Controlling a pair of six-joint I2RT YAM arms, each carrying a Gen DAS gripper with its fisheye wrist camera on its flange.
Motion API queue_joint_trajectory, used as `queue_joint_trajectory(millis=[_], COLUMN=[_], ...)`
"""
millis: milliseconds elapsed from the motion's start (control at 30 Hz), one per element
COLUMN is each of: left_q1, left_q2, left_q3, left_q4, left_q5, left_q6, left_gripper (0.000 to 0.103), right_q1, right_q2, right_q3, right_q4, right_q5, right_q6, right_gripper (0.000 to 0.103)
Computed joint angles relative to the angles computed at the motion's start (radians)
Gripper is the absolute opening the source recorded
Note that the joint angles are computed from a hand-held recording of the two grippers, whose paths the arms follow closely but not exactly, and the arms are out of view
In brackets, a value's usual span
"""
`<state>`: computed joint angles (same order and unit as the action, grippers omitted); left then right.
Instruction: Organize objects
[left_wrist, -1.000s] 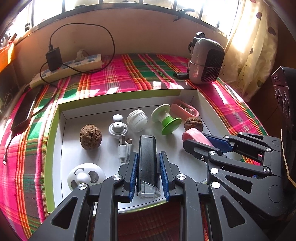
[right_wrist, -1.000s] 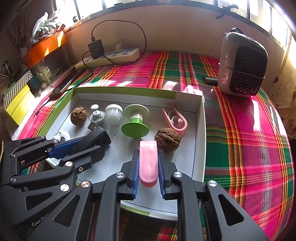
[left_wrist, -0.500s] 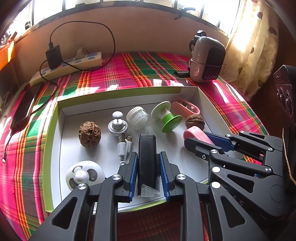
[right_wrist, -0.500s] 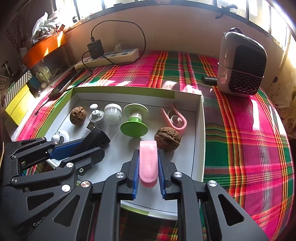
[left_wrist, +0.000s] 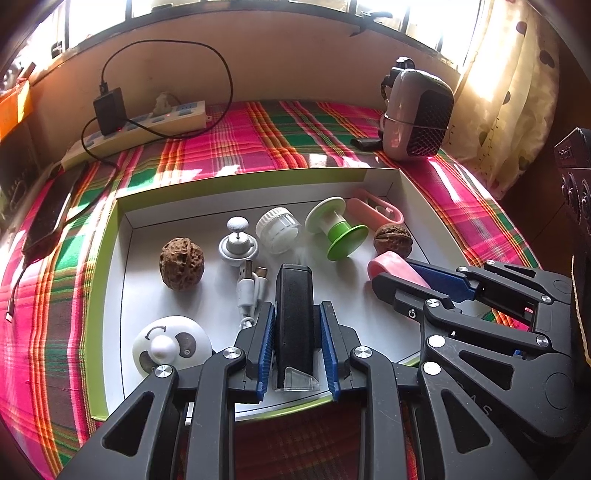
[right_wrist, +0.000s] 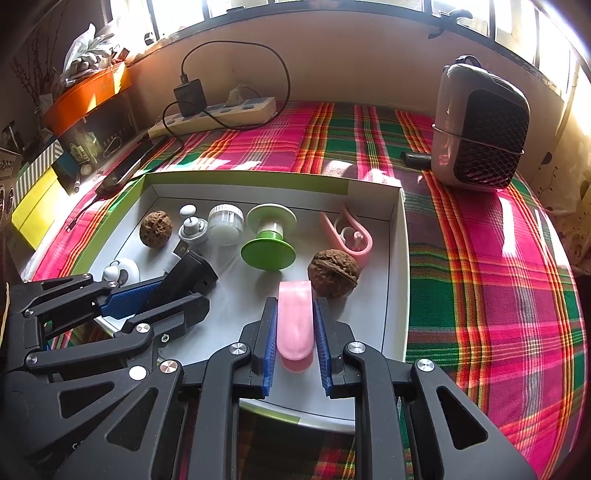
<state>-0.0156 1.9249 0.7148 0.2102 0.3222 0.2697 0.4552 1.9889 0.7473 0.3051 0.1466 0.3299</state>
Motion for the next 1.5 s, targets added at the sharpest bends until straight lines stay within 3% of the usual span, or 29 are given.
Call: queue_joint_trajectory(millis=[300,733,867,1267,1500], left_q1=[0.002,0.022,0.037,0.066,0.121], left_q2=[-0.005,-0.109,-0.158,-0.315,-0.39], left_q3=[-0.01,-0.107,-0.142,-0.31,-0.396], left_q4=[0.011,0.061,0.058,0.136,0.145], left_q5=[-0.005,-0.007,0.008,-0.05,-0.033], left_q6=[-0.002,0.003,0.007,0.015,0.033], left_gripper=[0.022,0.022,0.022,0.023,0.023], right_q1=[0.005,0.031,0.05,0.141,0.189], right_q2=[-0.005,-0.08,-0.121,-0.25,-0.308], right_q3=[-0.006,-0.075,-0.113,-0.222,-0.28], right_q4=[0.001,0.03,0.044,0.045,0.025], right_q5=[0.01,0.045,0.064,0.157,0.23], right_q6=[0.007,0.043,0.066,0.134,0.177], right_gripper=[0.028,0.029,0.044,0.044,0.044])
